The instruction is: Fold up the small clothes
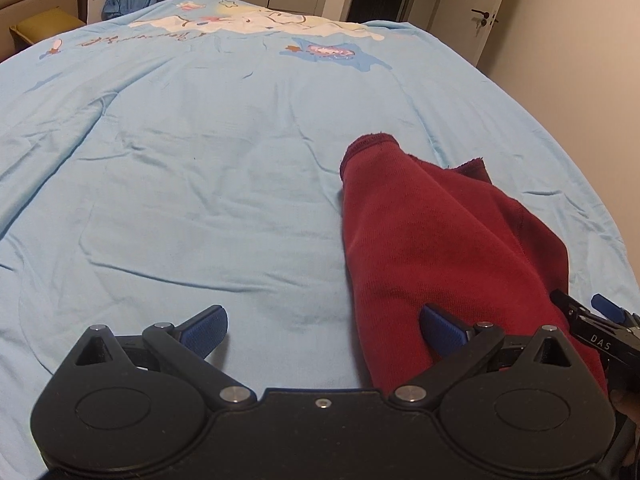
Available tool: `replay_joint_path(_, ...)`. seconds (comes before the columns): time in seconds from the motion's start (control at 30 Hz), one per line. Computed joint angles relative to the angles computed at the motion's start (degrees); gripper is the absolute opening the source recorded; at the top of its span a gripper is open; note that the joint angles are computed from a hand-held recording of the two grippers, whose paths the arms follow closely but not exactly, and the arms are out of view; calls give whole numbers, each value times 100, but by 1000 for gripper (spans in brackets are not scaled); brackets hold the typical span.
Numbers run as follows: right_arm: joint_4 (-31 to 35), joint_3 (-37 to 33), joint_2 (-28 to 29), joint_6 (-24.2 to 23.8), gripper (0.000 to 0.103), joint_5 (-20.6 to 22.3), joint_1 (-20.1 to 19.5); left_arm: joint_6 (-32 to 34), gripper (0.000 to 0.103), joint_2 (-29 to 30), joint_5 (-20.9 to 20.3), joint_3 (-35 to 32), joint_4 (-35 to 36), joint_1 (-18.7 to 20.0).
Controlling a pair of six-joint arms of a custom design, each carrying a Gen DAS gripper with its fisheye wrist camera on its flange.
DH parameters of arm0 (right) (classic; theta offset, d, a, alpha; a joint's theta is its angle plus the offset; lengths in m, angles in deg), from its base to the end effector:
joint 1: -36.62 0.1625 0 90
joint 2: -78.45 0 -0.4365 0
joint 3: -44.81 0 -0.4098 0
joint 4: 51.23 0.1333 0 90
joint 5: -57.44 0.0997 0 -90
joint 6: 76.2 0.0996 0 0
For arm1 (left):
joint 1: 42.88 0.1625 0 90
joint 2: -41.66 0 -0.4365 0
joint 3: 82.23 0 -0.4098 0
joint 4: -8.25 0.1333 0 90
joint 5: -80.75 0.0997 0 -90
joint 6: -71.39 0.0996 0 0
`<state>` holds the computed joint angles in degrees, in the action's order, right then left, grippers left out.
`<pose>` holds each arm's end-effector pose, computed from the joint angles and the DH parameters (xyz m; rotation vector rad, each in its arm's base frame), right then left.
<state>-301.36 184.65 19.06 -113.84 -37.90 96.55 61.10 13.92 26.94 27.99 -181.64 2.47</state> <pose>-0.0959 -0.4132 0.2144 0.0531 -1.9536 1.3024 -0.2563 -0.5328 -0.0875 0.6482 2.5399 -0.7503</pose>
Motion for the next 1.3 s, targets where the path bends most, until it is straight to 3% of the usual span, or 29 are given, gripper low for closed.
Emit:
replay_joint_path(0.37,-4,30,-22,69,103,127,-51,22,102,144,-103,-14,-231,93)
replay_joint_path(0.5,210,207,-305,247,103,515,-136,98,101,63,-273,-30,-133,148)
replay_joint_path(0.63,685,344,-603,318,100,937,-184,116,91,11,-633,-101,10,232)
replay_joint_path(0.73,1142,332,-755,372,94,1000,-135,162,81,0,-857,-132,52,266)
replay_joint_path(0.83,1552,331,-899,544,81,1115,-156,84,68,-24,-1189,-190,160,351)
replay_joint_path(0.93,1794,353,-1016,805,69,1268,-234,-105,49,-68,-1627,-240,277,480)
replay_joint_path(1.0,1990,375,-1103,930,59,1391,-282,-228,44,-66,-1768,-280,336,517)
replay_joint_path(1.07,2068,395,-1134,962,51,1414,-270,-240,38,-57,-1734,-292,347,484)
replay_joint_path(1.13,2007,414,-1112,892,37,1338,-195,-259,33,-63,-1614,-278,345,413)
replay_joint_path(1.23,1783,415,-1030,733,19,1020,12,-200,27,-86,-1327,-239,355,246)
replay_joint_path(1.3,1634,425,-991,605,16,897,112,-31,25,-100,-1129,-185,265,116)
